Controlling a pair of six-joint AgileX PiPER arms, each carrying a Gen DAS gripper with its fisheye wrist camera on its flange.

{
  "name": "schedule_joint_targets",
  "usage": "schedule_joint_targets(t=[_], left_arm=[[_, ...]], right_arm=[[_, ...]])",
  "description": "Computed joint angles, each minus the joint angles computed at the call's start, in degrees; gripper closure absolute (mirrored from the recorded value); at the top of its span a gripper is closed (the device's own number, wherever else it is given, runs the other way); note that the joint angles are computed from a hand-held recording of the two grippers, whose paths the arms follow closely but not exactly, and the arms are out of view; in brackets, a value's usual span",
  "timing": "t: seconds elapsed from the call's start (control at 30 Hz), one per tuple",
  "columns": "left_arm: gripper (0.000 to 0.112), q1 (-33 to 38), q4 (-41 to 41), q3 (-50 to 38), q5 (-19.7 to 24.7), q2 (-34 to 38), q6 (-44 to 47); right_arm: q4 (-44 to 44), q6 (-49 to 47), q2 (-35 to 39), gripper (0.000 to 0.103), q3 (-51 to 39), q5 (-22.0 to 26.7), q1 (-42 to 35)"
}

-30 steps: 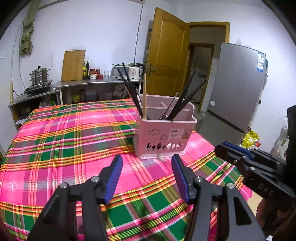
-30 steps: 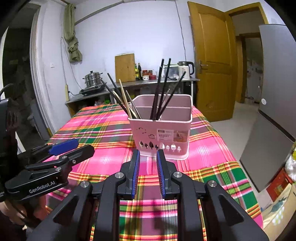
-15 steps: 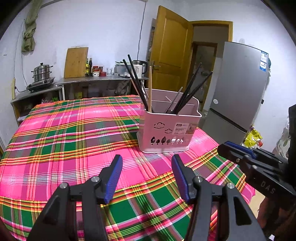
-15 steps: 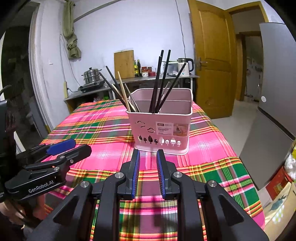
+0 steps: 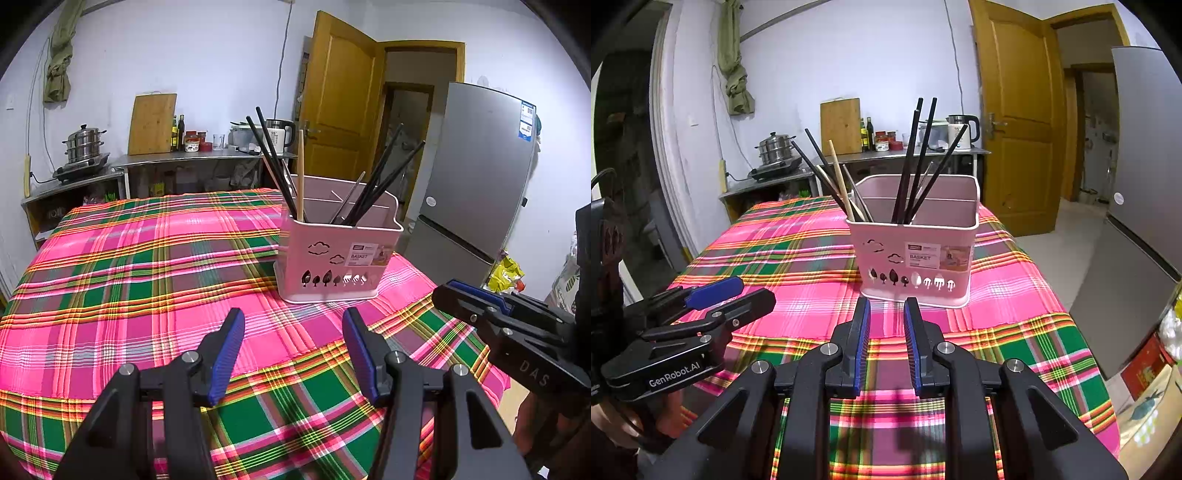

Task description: Organize utensils

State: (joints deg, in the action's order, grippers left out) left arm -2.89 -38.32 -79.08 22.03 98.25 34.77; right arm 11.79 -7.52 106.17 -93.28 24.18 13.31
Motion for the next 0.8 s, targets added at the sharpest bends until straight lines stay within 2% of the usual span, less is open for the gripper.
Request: schedule_joint_targets(t=[0.8], left_arm=[[0.055,0.1,0.5,1.0,-0.8,-0.7,-0.1]], right_arm=[[-0.4,0.4,0.5,0.084,-0.7,0.4,-0.1]])
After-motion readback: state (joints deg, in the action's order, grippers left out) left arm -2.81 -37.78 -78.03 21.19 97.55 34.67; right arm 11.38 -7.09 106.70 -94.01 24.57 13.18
